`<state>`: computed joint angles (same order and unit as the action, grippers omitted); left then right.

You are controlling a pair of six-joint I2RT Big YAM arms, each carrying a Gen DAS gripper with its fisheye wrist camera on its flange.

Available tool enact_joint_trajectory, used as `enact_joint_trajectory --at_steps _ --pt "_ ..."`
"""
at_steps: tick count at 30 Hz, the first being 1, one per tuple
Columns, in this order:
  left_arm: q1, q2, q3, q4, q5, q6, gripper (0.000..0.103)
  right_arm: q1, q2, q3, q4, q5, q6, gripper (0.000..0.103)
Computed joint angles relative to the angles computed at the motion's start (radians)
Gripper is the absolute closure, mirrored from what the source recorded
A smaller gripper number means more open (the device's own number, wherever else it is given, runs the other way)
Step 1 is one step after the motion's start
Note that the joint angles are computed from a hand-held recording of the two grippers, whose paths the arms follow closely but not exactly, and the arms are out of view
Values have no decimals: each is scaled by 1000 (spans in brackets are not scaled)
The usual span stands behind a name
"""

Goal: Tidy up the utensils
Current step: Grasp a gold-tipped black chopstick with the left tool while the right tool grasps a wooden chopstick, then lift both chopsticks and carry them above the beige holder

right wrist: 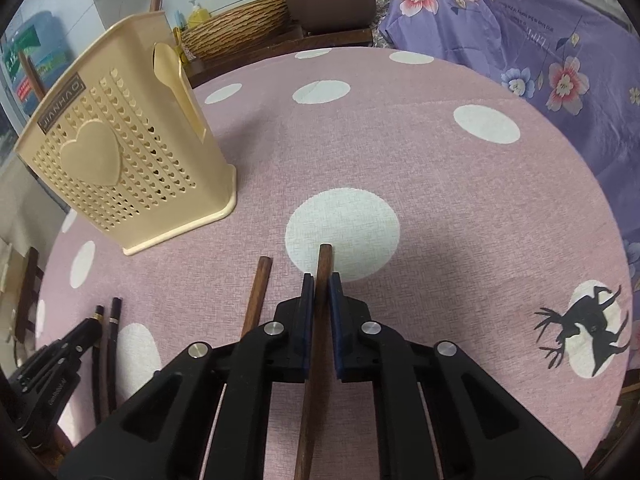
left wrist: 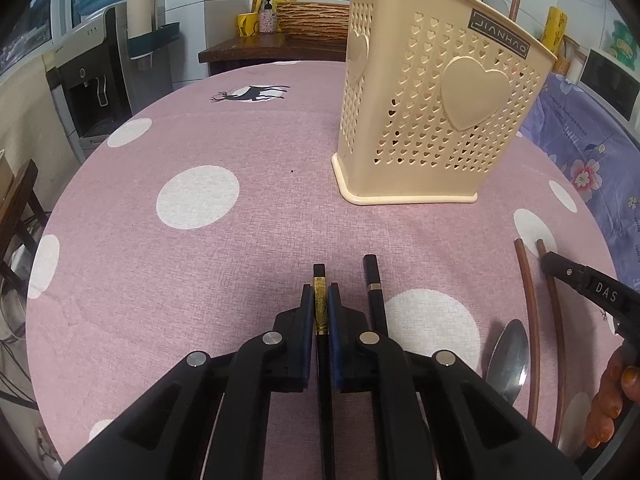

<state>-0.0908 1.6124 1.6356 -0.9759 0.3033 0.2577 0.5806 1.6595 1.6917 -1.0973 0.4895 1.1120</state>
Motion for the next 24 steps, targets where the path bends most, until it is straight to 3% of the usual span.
enact_joint_trajectory --at_steps 7,13,17,24 --pt "28 -17 9 5 78 -28 95 15 -79 -73 145 13 -35 95" --pt "78 -43 51 -8 214 -59 95 46 -171 -122 275 48 -110 95" --pt "113 -80 63 13 310 -82 95 75 -222 -127 329 90 -185 95" --pt "136 -119 73 88 362 -89 95 109 -270 -106 363 142 -298 95"
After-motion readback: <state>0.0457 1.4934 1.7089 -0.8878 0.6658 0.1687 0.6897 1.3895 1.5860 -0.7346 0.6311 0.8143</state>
